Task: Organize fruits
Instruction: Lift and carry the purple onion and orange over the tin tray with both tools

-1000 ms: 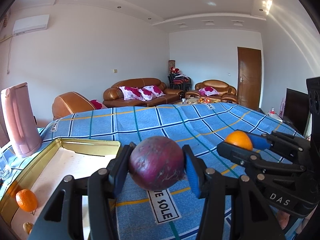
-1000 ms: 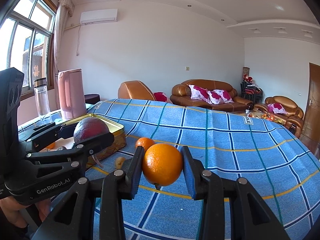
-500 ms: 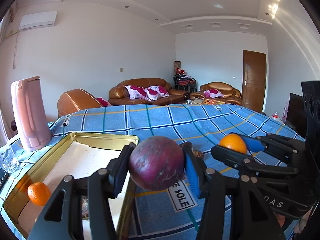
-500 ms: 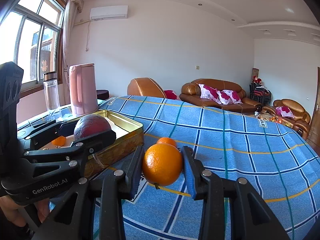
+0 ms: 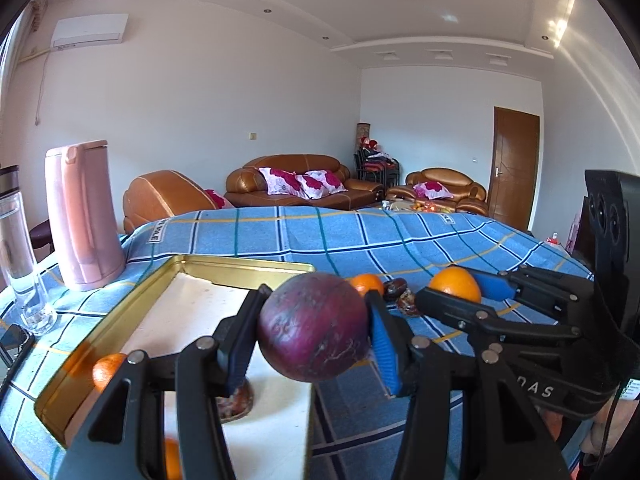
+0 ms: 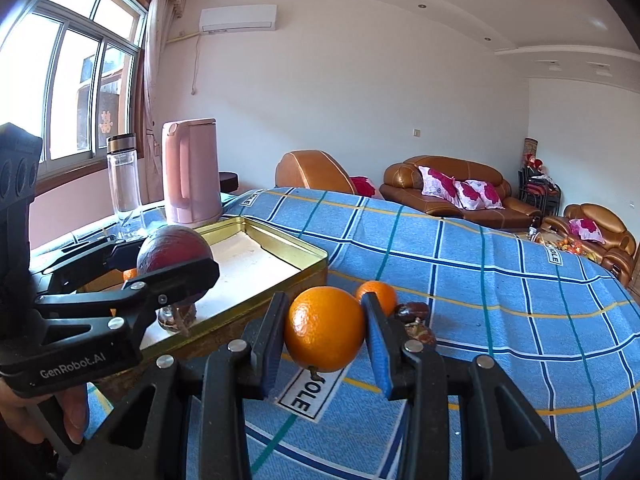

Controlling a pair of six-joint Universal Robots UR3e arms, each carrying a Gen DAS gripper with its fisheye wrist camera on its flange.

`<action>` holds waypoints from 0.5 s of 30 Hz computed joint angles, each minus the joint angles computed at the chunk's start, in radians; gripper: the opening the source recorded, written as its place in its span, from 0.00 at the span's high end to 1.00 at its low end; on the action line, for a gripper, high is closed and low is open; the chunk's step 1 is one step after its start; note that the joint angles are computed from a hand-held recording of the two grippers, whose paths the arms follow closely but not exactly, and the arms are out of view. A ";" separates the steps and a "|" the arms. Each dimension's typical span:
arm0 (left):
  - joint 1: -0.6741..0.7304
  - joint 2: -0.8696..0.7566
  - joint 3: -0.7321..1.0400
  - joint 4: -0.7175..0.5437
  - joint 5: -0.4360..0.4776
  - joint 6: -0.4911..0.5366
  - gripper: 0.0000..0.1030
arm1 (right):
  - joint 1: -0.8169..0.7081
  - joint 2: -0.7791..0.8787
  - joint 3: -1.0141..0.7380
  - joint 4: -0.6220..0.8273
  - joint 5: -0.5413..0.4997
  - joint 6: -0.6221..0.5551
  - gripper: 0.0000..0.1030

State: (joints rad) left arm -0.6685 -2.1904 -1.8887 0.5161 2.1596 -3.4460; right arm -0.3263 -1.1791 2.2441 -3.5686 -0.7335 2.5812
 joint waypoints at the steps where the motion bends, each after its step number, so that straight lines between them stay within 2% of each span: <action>1: 0.004 0.011 -0.016 0.004 0.003 -0.002 0.48 | 0.012 -0.001 -0.003 0.003 -0.005 0.003 0.62; 4: 0.017 0.043 -0.079 0.029 0.027 -0.003 0.48 | 0.044 -0.003 -0.014 0.013 -0.015 0.004 0.62; 15: 0.116 0.150 -0.310 0.101 0.010 -0.047 0.48 | 0.206 0.023 -0.086 0.056 -0.087 0.003 0.62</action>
State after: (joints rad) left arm -0.5526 -2.0406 -2.1984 0.6172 2.1696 -3.4934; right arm -0.1203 -1.1559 2.1581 -3.5122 -0.8203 2.5845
